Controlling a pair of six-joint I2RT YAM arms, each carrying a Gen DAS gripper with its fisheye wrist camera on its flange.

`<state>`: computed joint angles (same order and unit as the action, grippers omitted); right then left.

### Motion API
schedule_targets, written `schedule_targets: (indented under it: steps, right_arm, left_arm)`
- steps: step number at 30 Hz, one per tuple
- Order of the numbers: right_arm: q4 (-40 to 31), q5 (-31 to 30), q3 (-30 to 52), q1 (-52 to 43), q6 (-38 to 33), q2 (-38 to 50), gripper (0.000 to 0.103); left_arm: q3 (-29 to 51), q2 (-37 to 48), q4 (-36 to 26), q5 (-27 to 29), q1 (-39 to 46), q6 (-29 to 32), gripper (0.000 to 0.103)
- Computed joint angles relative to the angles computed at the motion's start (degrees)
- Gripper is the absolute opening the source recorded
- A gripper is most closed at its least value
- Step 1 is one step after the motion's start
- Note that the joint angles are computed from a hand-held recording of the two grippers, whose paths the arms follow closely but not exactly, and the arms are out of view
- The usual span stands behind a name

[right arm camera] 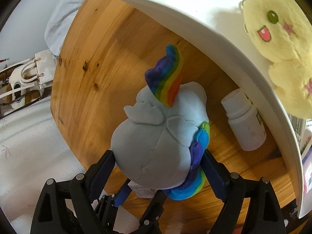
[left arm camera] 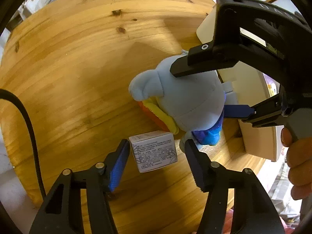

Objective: Organize objects
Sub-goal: 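Close the left gripper on the white box while the right grasps the rainbow-maned plush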

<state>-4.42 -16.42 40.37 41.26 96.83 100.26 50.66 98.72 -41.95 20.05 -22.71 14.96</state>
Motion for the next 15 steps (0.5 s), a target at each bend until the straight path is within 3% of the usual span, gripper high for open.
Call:
schedule_targets:
  steps: [4,15]
  right_arm:
    - [3.3,-0.7,-1.2,-0.6,-1.2,0.4,0.088]
    - [7.0,-1.3,-3.9,-0.6,-0.7,-0.9,0.082]
  left_arm:
    - [0.2,0.5,-0.2,0.4,0.6,-0.6,0.05]
    - [-1.7,-2.5,-0.4,0.3,2.1,-0.4,0.046]
